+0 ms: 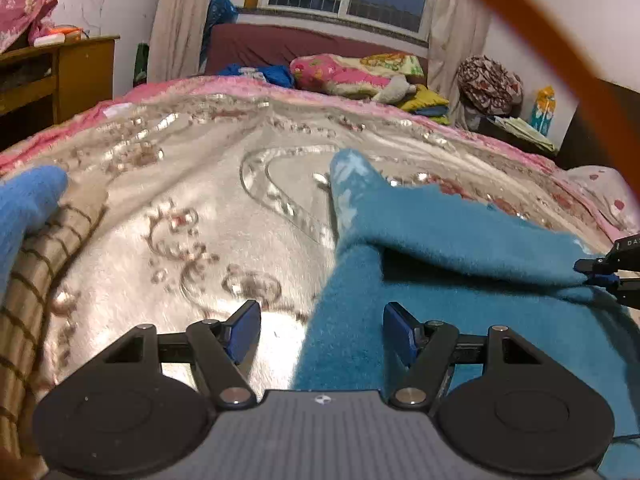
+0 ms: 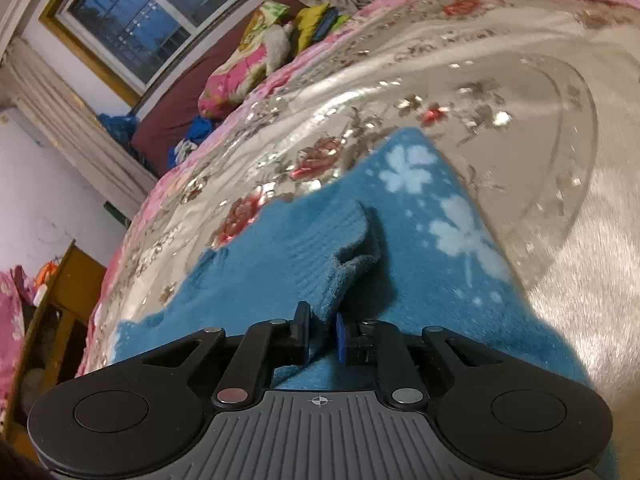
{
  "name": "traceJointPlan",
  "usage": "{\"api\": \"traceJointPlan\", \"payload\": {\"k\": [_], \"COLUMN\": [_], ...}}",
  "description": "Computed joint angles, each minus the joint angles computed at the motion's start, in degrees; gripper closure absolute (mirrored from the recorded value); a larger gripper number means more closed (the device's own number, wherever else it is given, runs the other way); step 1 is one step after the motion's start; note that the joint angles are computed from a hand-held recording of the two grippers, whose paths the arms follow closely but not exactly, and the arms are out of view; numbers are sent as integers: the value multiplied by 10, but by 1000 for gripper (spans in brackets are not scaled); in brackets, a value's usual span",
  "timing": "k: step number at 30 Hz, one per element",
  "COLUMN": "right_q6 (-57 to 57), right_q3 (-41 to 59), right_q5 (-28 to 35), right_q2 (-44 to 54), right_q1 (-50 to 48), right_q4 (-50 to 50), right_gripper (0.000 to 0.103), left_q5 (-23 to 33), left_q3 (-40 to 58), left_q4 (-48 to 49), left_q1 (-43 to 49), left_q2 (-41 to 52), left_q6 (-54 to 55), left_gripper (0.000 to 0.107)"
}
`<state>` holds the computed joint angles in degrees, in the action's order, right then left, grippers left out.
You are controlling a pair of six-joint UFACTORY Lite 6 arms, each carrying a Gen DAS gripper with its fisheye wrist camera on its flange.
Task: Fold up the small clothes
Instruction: 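Withdraw the right gripper from the folded sleeve, then move both grippers back over the sweater toward its hem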
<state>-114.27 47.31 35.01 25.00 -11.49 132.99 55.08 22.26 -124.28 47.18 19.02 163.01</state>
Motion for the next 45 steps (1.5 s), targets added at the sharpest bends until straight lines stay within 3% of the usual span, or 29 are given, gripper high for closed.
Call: {"api": "traceJointPlan", "payload": {"k": [6, 11, 17, 24, 37, 45], "right_q6": [-143, -254, -210, -211, -36, 244], "right_q3": [-53, -94, -46, -73, -208, -283], "right_q5": [-25, -27, -71, -76, -86, -50], "right_q2": [-79, -121, -72, -106, -317, -538], "right_q1": [29, 52, 29, 8, -16, -79], "right_q4": [98, 169, 130, 100, -130, -441], "right_gripper": [83, 83, 83, 82, 82, 82], "left_q5": [10, -24, -79, -112, -148, -161], "left_q3": [-7, 23, 65, 61, -24, -97], "left_q4": [-15, -96, -182, -178, -100, 8], "left_q1": [-27, -113, -205, -212, -183, -146], "left_q2": [-51, -39, 4, -7, -148, -288], "left_q6": [-11, -7, 27, 2, -41, -116], "left_gripper": [34, 34, 34, 34, 34, 34]}}
